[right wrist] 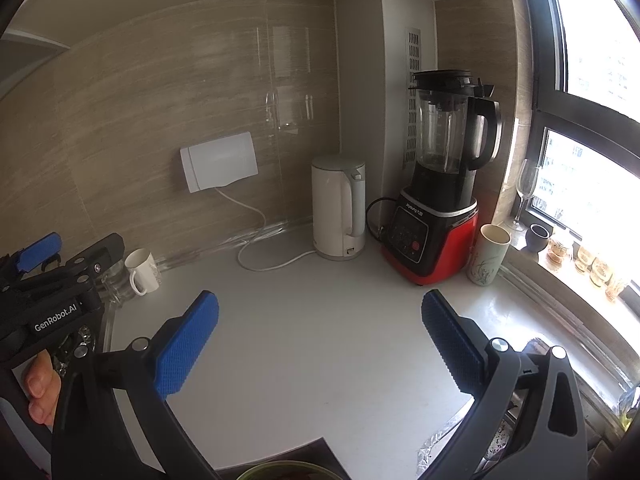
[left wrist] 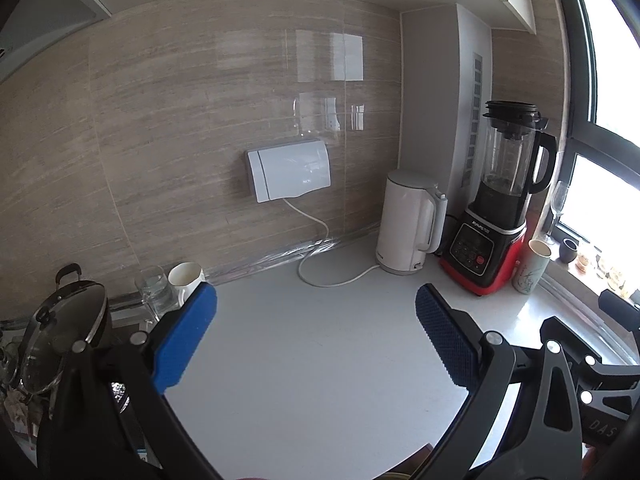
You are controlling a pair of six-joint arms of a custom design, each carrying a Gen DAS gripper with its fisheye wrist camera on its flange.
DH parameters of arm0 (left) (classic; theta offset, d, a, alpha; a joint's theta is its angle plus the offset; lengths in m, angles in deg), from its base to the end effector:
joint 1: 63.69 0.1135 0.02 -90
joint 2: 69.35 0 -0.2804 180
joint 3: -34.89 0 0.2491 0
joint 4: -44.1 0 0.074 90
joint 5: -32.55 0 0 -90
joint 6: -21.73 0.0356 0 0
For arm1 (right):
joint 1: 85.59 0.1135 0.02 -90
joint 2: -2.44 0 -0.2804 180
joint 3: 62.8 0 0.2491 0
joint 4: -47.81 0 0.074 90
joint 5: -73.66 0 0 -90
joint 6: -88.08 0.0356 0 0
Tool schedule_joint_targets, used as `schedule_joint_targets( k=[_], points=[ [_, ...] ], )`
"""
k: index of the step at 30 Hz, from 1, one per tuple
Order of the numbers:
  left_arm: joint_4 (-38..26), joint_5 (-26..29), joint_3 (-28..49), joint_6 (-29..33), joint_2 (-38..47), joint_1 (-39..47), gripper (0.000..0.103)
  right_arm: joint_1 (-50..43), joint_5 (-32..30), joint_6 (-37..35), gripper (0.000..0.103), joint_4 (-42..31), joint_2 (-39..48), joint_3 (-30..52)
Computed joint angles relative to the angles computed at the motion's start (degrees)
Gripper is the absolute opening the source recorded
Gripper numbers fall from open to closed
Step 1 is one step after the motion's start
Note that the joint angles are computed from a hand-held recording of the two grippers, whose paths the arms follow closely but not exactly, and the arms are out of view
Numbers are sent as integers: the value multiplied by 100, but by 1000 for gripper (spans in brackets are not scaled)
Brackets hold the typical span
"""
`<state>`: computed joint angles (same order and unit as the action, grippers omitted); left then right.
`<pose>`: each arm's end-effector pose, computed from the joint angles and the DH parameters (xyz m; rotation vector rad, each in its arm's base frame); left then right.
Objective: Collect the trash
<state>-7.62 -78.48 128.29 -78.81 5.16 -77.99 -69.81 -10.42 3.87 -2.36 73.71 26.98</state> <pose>0.2657 -0.0545 0.4062 -0.1429 2.0994 0.1341 0.2505 0.0670 0.4007 -0.1237 2.1186 0.1138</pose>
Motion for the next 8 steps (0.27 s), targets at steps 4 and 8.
schedule_joint_targets(
  k=[4, 8],
  points=[
    [-37, 121, 12, -55, -1, 67, 95, 64, 19, 9, 101, 4, -3, -4],
    [-47, 217, 10, -31, 22, 116, 95, 102, 45, 21, 101, 11, -3, -16]
  ],
)
